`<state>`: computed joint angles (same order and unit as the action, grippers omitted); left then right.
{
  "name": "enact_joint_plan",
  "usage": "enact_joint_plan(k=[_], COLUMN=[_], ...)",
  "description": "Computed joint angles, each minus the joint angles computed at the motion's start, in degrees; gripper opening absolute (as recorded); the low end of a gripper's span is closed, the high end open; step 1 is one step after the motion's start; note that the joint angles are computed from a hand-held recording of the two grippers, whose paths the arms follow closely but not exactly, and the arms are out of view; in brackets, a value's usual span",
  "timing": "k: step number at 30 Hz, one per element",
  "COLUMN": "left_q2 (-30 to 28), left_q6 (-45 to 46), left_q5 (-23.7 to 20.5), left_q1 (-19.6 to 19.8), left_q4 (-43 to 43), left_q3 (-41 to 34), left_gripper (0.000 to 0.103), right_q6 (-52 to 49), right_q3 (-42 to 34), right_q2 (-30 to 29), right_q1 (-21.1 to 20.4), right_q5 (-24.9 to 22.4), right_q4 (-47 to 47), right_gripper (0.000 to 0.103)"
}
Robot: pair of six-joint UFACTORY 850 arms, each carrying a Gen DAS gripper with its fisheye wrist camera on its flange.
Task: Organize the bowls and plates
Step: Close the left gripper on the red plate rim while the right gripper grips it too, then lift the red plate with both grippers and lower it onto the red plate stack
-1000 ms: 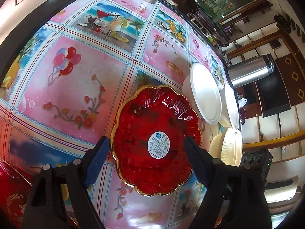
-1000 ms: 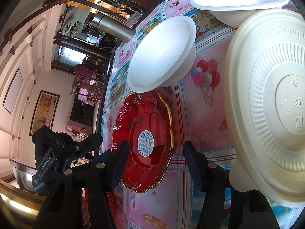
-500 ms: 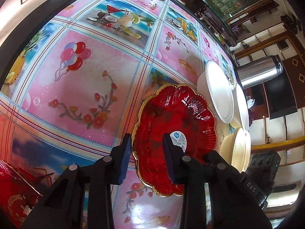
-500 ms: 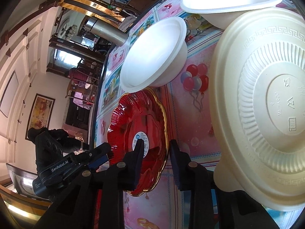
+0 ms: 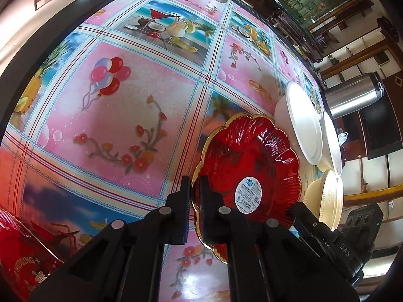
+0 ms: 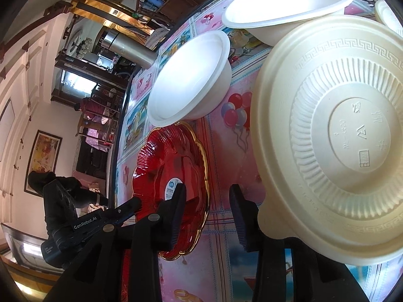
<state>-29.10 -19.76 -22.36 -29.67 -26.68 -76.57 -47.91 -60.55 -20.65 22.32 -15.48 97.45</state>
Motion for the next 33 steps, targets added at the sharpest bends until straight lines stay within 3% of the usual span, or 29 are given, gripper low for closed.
enact_joint_plan(k=[2, 6, 9, 15, 23, 33], left_q2=[-0.04, -0.43, -0.34, -0.2, 3.18, 14.87], left_q6=[-1.01, -2.96, -2.74, -4.29, -6.34, -15.96], left_q5=[0.1, 0.45, 0.43, 0.37, 1.71, 3.91], left_q1=[-0.13, -0.51, -0.52, -0.71, -0.63, -0.78], left_q4=[1.1, 3.37, 3.16, 4.42, 5.89, 15.85], left_q3=[-0.15, -0.74, -0.68, -0.66, 2.4, 11.55], left_gripper=[0.004, 0.004, 0.004, 0.004, 0.004, 0.005], right_q6=[-0.21, 1.12, -0.76, 0.75, -4.63, -18.62], right_q3=[0.01, -0.29, -0.13, -0.41, -0.05, 1.83], right_q2=[0.07, -0.18, -0.14, -0.01, 0.72, 4.68], right_q1=[0.14, 0.31, 0.15, 0.48, 0.91, 3.8], right_q5=[0.79, 1.36, 0.69, 1.49, 0.23, -1.53], right_q4=[-0.05, -2.24, -0.6, -2.75, 1.77, 13.46], right_gripper=[0.035, 0.01, 0.004, 0.004, 0.004, 0.005])
